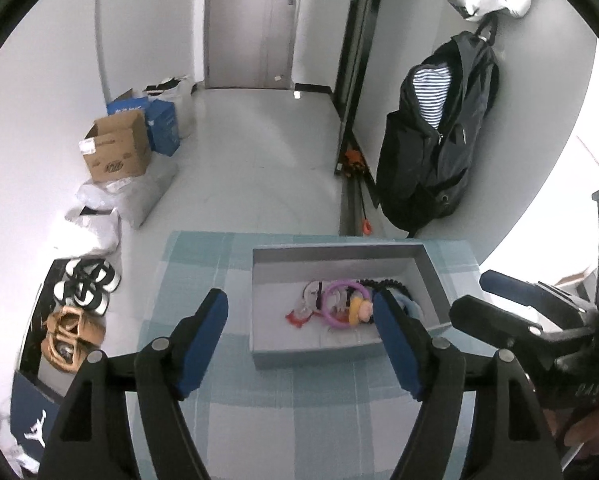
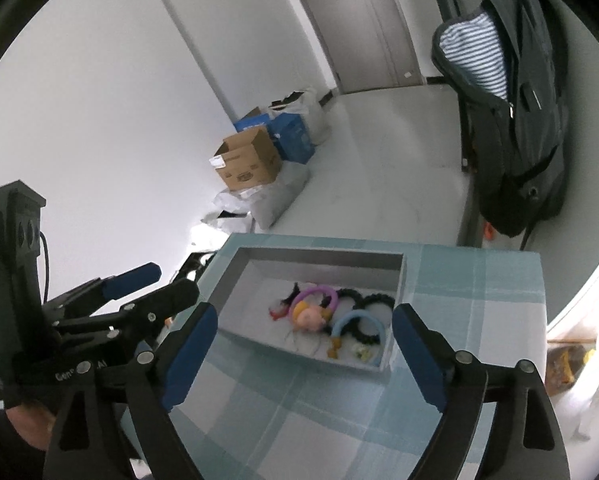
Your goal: Organize jewelry
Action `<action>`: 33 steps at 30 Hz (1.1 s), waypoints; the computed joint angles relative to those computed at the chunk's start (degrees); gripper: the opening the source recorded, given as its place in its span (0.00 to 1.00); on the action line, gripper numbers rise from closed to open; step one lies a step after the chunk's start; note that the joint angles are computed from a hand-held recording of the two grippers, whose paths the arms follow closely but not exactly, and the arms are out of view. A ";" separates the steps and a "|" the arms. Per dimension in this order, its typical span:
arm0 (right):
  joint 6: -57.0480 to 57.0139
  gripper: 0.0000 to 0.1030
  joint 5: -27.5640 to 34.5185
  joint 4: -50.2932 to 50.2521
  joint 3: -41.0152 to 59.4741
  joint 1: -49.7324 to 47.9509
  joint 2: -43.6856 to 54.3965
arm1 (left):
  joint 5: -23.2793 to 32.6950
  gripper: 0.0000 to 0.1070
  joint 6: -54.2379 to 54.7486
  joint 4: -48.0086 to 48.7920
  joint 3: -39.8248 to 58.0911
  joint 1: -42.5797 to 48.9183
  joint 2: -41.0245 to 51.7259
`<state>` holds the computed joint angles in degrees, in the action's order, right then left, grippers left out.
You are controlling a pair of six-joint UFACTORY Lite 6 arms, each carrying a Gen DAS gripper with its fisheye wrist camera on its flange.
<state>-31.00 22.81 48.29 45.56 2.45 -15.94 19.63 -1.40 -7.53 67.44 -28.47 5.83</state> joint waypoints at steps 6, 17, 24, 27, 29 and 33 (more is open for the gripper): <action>8.81 0.93 -1.50 -7.69 -4.54 2.30 -6.79 | -0.28 0.67 -4.62 2.29 -4.35 -0.94 -4.23; 20.27 0.95 -2.07 -18.13 -7.98 4.30 -13.94 | -0.50 0.67 -12.70 9.08 -8.54 -2.11 -9.11; 19.79 0.95 -2.34 -17.72 -8.05 4.57 -14.23 | -0.89 0.67 -15.14 10.78 -9.35 -2.16 -9.69; 18.31 0.95 -2.20 -16.20 -7.77 4.12 -13.71 | -0.87 0.67 -16.99 12.49 -9.40 -2.51 -9.32; 17.71 0.95 -2.11 -15.53 -7.69 3.86 -13.61 | -0.59 0.67 -16.85 12.27 -9.14 -2.50 -9.08; 18.28 0.95 -2.10 -15.62 -8.39 3.41 -14.54 | -0.48 0.67 -16.87 11.90 -8.94 -2.70 -8.89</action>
<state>-12.73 20.71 32.67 37.17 5.86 -30.48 19.15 -18.26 4.37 58.50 -31.16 -3.07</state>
